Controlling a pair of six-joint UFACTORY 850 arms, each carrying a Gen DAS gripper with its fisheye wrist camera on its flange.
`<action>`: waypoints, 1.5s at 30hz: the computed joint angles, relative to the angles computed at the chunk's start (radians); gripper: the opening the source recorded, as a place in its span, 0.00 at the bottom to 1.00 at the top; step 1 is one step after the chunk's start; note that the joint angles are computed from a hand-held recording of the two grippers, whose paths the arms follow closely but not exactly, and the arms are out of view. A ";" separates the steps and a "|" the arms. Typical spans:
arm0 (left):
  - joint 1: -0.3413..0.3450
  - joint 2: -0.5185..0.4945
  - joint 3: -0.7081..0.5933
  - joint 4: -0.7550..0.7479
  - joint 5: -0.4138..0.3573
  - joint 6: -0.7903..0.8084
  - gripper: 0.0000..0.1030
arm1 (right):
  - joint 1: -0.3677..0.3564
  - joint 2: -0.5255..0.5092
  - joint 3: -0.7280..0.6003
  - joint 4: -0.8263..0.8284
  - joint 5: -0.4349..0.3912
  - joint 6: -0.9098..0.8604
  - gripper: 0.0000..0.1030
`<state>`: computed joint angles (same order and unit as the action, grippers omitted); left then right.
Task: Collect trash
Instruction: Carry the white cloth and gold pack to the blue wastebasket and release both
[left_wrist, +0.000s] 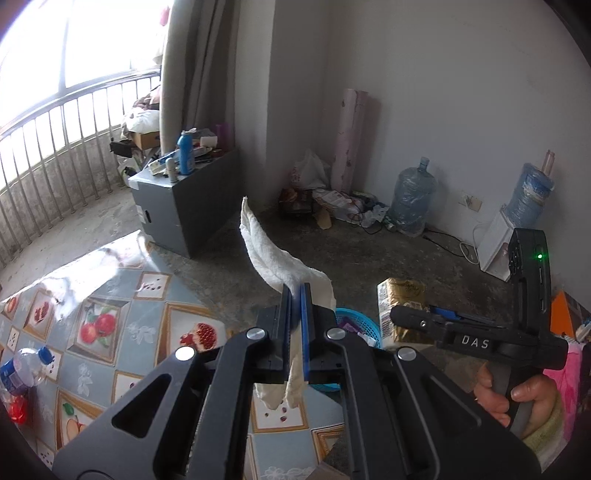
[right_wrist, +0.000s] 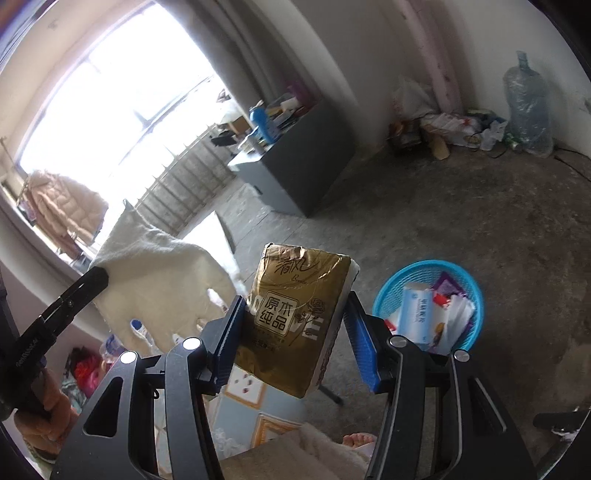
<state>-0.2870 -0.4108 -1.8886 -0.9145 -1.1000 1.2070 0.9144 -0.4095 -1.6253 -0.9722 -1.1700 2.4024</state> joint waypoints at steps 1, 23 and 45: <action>-0.018 -0.004 -0.005 0.005 0.000 -0.001 0.03 | 0.006 0.030 0.040 0.012 -0.026 0.020 0.51; -0.320 -0.302 -0.191 0.296 -0.049 -0.150 0.11 | -0.210 0.207 0.572 0.135 0.445 0.305 0.61; -0.162 -0.224 -0.159 0.201 -0.048 -0.166 0.38 | -0.171 0.167 0.481 0.129 0.372 0.238 0.66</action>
